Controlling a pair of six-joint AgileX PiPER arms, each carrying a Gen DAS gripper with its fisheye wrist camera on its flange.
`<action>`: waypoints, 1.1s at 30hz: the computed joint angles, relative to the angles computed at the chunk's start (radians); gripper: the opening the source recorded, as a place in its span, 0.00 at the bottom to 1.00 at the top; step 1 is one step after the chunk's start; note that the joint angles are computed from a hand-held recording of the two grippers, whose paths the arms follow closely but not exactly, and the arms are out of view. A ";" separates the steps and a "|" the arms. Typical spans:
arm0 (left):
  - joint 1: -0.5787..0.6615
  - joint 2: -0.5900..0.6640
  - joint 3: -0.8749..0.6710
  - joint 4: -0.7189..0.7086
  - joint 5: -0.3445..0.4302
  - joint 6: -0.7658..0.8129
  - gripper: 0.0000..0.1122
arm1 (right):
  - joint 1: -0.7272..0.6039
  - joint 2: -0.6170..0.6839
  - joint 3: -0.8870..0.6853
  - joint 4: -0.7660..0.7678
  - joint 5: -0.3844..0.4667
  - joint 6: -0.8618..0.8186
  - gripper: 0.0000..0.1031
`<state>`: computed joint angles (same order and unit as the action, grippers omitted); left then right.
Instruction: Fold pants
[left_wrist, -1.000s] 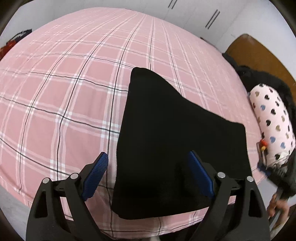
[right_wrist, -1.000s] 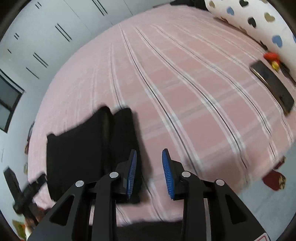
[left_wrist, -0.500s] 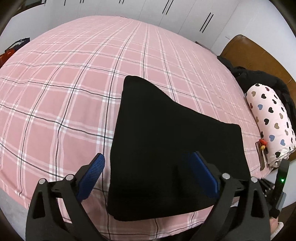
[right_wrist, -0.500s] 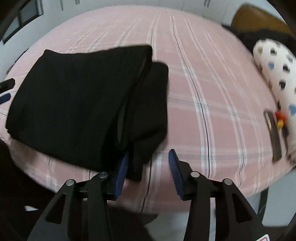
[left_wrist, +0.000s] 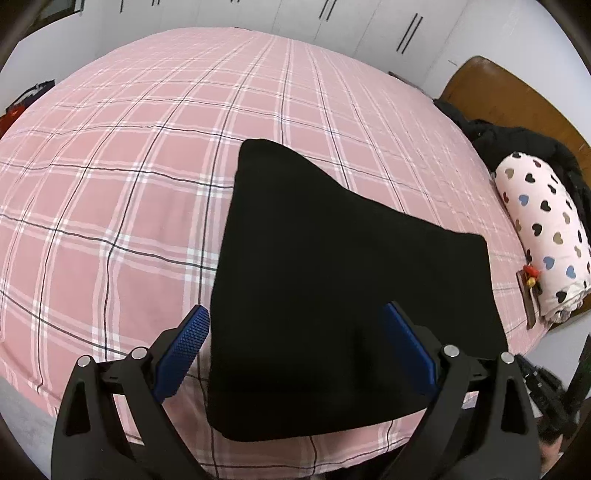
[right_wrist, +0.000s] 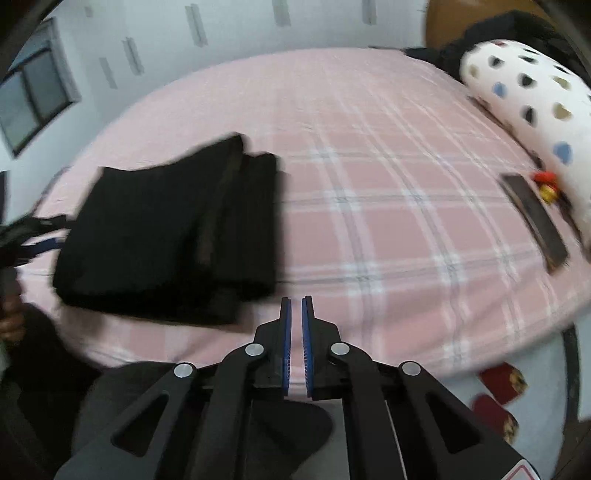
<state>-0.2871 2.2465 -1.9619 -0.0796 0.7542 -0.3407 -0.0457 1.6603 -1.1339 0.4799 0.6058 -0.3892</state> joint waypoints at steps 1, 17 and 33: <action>-0.003 -0.002 0.004 0.006 -0.002 0.002 0.82 | 0.013 0.029 -0.032 0.002 0.018 -0.028 0.11; 0.026 -0.048 0.086 -0.087 -0.075 0.042 0.83 | -0.097 0.375 -0.375 0.544 0.422 -0.075 0.70; 0.009 -0.025 0.046 -0.027 -0.038 0.011 0.83 | -0.002 0.402 -0.462 0.372 0.362 0.051 0.27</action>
<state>-0.2777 2.2213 -1.9162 -0.1070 0.7167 -0.3300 -0.0481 2.0623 -1.5962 0.8518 0.9676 -0.3386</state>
